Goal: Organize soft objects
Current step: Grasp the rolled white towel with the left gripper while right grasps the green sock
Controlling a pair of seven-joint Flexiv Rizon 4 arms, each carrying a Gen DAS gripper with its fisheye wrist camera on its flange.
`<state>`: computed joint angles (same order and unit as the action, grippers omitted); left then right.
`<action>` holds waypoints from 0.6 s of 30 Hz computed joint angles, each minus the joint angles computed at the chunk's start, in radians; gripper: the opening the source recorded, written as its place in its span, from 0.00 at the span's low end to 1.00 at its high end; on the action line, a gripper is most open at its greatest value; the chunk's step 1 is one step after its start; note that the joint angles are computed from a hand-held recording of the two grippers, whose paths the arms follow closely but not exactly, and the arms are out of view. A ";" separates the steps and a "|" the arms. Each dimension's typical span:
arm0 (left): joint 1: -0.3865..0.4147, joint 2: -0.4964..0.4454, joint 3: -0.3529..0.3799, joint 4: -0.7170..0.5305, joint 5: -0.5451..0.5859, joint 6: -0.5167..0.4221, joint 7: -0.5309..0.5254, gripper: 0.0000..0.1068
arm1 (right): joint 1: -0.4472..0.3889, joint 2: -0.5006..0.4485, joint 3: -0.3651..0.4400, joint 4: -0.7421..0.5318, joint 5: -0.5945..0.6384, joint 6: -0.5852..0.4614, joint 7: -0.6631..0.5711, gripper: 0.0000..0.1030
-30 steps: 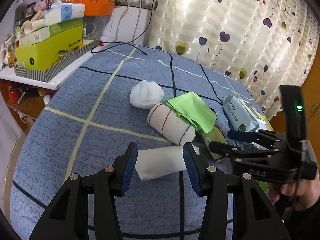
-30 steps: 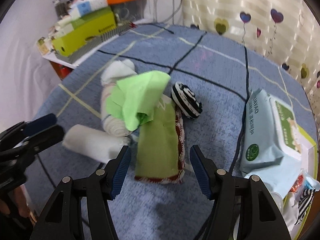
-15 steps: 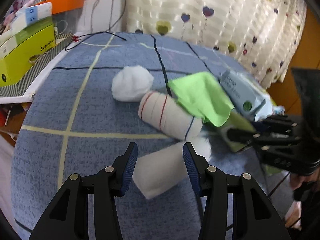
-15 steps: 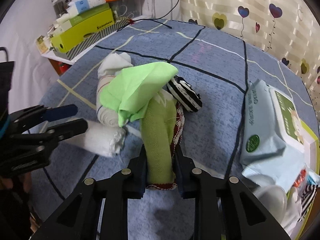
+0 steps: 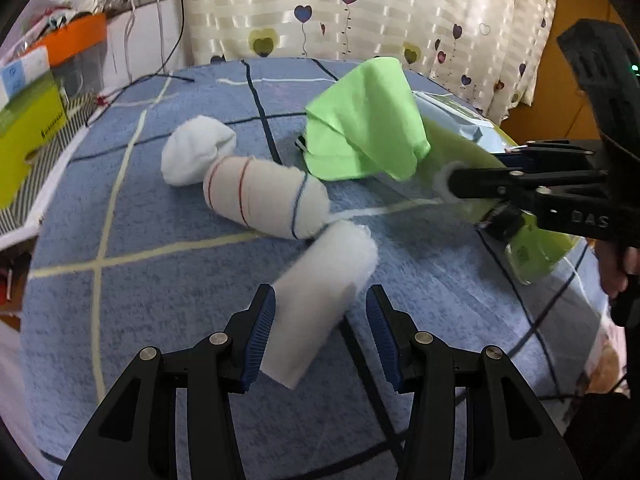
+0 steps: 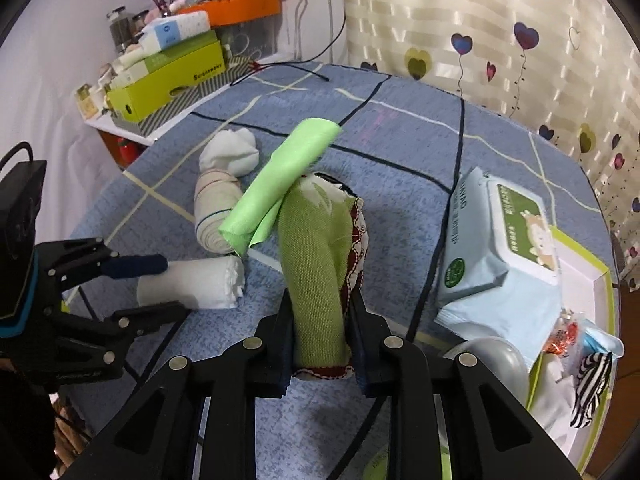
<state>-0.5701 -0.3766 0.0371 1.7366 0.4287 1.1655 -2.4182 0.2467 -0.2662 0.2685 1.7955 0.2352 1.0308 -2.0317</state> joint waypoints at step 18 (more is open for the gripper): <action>-0.029 -0.042 0.012 -0.083 0.062 -0.137 -0.039 0.52 | -0.022 0.050 0.008 0.013 0.103 0.011 -0.091 0.22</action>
<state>-0.5993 -0.4186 0.0488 1.6541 0.4907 1.0281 -2.4572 0.2250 -0.2160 0.2767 1.8083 0.3379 1.0417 -2.1230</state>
